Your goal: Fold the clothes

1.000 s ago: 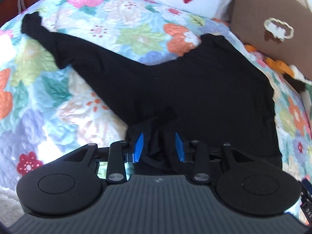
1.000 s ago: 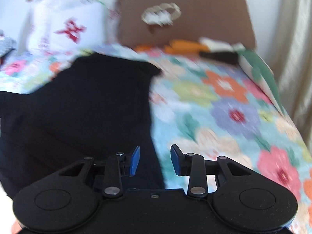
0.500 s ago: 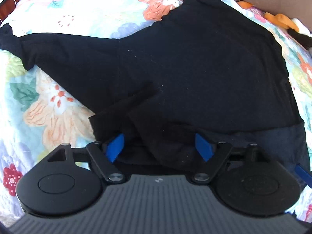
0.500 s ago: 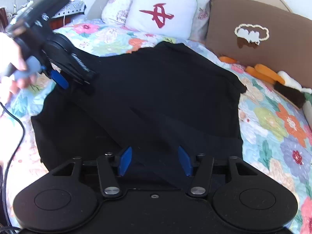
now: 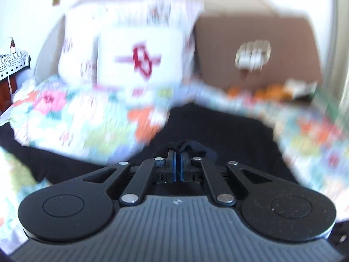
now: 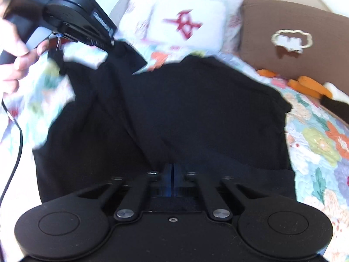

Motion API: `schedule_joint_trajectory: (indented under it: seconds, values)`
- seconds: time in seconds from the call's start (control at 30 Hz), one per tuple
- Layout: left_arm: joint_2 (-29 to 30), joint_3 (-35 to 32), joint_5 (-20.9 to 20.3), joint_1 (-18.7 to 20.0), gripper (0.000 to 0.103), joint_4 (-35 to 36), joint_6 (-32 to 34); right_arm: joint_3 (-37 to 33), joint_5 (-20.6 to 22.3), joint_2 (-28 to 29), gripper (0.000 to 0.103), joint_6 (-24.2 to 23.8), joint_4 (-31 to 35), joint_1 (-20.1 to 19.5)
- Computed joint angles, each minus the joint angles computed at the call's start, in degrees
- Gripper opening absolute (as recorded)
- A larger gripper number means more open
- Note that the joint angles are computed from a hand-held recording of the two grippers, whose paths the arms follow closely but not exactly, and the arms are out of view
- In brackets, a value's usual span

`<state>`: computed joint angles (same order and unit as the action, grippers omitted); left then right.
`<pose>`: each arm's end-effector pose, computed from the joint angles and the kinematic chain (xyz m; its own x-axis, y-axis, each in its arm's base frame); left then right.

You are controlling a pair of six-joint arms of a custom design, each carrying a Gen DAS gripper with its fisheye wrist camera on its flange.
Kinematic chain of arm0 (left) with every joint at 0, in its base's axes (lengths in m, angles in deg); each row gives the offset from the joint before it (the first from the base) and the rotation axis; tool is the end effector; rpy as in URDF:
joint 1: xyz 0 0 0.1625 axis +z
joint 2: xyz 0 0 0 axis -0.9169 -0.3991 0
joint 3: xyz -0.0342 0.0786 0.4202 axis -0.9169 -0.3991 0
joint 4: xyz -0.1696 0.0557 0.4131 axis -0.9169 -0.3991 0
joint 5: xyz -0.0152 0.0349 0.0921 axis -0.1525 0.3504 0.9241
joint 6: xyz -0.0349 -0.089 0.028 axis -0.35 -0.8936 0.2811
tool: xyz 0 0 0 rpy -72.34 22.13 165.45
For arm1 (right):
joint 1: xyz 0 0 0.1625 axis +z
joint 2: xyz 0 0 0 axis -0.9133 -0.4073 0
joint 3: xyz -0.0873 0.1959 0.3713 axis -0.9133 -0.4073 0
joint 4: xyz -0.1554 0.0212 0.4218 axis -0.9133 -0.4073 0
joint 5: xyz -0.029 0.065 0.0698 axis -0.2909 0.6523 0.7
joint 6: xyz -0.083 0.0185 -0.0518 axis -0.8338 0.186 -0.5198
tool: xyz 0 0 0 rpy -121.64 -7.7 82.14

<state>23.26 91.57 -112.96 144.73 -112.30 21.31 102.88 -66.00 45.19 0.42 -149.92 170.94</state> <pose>0.0294 -0.7150 0.2854 -0.8070 0.0405 -0.5892 0.5413 0.4498 -0.7104 0.2732 -0.6544 -0.1211 -0.5746 -0.4378 0.6915 -0.7934 0.5052 -0.3395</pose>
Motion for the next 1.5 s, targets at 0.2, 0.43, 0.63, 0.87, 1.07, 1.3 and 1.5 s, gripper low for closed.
schedule_joint_trajectory:
  seconds: [0.2, 0.43, 0.63, 0.87, 1.07, 1.3, 1.5]
  values:
    - [-1.4, -1.2, 12.3, 1.5, 0.004, 13.9, -16.3, 4.2, 5.7, -3.6, 0.001, 4.3, 1.8, -0.7]
    - [-2.5, -2.0, 23.9, 3.6, 0.004, 27.0, -29.1, 2.8, 3.6, -3.7, 0.001, 5.1, 16.9, -0.5]
    - [0.0, -3.3, 31.1, 1.7, 0.006, 16.1, -21.7, 3.6, 5.9, -5.1, 0.002, 7.1, 19.2, -0.9]
    - [-4.9, -3.4, 21.3, 1.7, 0.04, 27.9, -17.1, 6.4, 13.4, -7.4, 0.011, 14.4, 13.1, -2.8]
    - [-1.6, -8.4, 21.4, 1.5, 0.059, 33.3, -3.3, 3.1, 10.6, -7.2, 0.044, 14.4, 13.2, -2.6]
    - [3.6, -14.2, 22.7, 4.5, 0.056, 35.9, -5.7, -6.8, 2.5, -3.9, 0.057, 12.2, 20.9, -2.2]
    - [3.0, -15.0, 17.4, 6.2, 0.012, 35.3, -8.1, -9.2, -0.7, -2.4, 0.058, 9.5, 24.5, -2.9]
